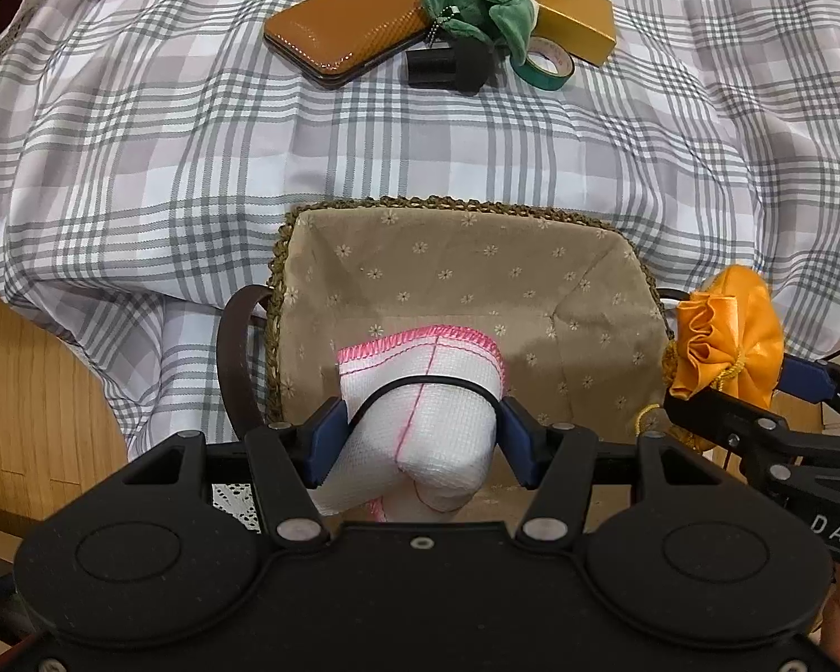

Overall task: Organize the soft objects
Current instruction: 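Carry towel roll and orange pouch into the basket and open both tools, then move both open tools from the basket back toward the items on the table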

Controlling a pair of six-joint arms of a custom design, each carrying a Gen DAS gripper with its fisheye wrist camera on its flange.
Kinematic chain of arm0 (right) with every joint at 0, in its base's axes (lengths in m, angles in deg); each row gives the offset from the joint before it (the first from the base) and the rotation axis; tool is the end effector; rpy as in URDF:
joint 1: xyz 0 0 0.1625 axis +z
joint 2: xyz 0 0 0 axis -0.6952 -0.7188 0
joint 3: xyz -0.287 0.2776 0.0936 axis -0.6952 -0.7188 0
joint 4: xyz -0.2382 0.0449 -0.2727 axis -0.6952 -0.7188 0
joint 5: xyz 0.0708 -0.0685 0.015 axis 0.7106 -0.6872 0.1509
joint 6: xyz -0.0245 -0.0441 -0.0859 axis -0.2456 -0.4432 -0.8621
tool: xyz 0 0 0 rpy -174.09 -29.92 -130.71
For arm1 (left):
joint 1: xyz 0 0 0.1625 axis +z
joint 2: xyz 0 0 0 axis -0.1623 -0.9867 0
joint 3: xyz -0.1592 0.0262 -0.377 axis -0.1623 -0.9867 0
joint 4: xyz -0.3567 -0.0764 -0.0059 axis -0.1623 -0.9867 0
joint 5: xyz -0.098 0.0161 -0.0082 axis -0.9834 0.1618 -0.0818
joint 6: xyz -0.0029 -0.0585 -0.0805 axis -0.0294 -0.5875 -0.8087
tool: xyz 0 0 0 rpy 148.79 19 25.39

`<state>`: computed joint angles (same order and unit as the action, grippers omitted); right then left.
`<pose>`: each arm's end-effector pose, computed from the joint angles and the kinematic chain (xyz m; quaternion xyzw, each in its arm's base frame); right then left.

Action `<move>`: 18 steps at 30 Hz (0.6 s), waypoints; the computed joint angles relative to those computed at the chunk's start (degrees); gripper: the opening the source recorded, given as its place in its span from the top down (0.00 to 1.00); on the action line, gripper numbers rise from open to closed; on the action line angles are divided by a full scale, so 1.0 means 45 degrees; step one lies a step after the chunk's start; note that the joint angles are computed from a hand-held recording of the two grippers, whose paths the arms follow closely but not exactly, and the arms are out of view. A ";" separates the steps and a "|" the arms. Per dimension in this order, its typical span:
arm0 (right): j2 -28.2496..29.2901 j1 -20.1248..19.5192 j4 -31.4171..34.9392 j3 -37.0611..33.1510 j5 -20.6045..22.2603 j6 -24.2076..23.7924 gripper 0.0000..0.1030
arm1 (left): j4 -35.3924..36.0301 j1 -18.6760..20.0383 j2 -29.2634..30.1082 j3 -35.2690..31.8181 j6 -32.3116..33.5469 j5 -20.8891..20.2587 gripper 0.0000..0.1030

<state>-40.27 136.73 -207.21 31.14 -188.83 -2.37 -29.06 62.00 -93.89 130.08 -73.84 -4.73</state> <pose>0.1004 -0.6078 0.2317 0.0202 -0.9209 0.2065 0.3301 -0.2874 -0.6811 0.0398 0.1268 0.9504 -0.0539 0.2788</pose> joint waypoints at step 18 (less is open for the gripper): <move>0.0158 -0.0081 0.1100 -0.0530 0.0076 0.0811 0.22 | 0.0460 -0.0021 0.0119 -0.0188 -0.0202 0.0467 0.32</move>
<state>-39.56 136.37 -202.25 28.75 -188.49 1.29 -26.99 61.91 -93.35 129.24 -74.75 -2.63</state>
